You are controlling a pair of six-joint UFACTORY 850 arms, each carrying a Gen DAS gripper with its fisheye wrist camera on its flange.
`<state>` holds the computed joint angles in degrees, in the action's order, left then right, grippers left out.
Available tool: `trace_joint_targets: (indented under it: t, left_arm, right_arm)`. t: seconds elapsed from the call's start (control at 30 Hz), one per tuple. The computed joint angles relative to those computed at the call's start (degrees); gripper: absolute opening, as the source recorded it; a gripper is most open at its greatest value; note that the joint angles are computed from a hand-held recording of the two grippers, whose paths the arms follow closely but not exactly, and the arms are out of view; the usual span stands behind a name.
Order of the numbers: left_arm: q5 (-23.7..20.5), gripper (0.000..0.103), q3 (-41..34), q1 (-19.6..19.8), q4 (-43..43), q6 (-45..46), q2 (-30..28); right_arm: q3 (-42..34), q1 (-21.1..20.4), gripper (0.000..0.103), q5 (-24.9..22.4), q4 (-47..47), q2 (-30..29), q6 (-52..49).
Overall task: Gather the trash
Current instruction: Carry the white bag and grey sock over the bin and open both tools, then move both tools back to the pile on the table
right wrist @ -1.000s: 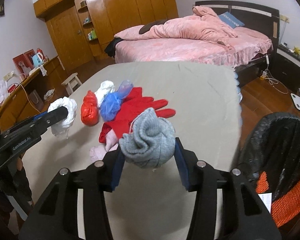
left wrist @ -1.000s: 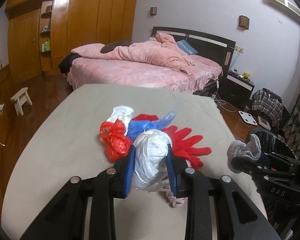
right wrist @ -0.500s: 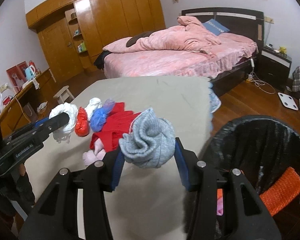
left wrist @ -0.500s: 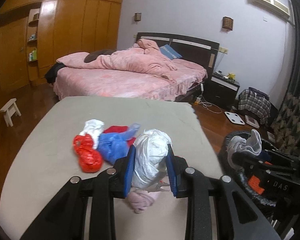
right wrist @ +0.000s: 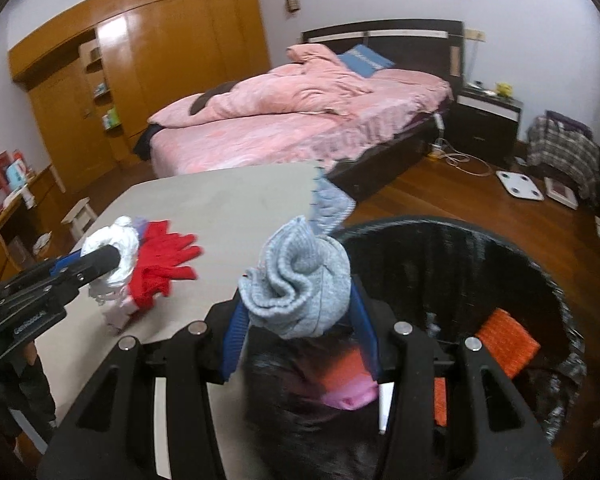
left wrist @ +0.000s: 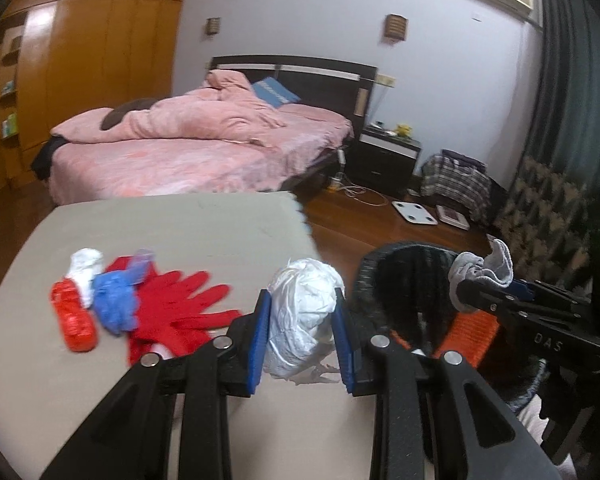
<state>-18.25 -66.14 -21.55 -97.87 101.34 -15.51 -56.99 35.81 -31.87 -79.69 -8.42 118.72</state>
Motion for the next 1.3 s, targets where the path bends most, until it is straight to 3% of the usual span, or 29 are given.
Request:
trace_joint_targets:
  t: [0.67, 0.77, 0.87, 0.93, 1.03, 1.3]
  left_arm:
    - [-5.4, 0.030, -6.3, -8.4, 10.4, -7.5, -5.0]
    - [-7.0, 0.031, -7.8, -9.4, 11.8, -8.4, -6.2]
    - [-9.0, 0.047, -8.9, -9.9, 13.8, -9.7, -7.3]
    - [-9.6, 0.064, -9.2, -9.9, 14.1, -10.5, -7.6]
    - [-8.7, 0.072, -8.5, -9.5, 13.3, -9.8, -7.4]
    - [-3.4, 0.090, -5.1, -6.4, 7.4, -4.1, -5.2]
  right_arm:
    - [11.4, -2.8, 0.047, -7.2, 1.8, 9.8, 5.5]
    - [12.4, -3.0, 0.050, -8.1, 2.1, 10.9, 5.7]
    - [13.1, -2.8, 0.067, -9.9, 2.9, 11.6, 5.9]
    - [13.7, -2.7, 0.076, -11.1, 3.0, 12.3, 6.6]
    - [14.2, -2.6, 0.089, -12.7, 3.1, 12.8, 7.0]
    - [13.9, -2.0, 0.096, -12.2, 1.3, 12.3, 9.4]
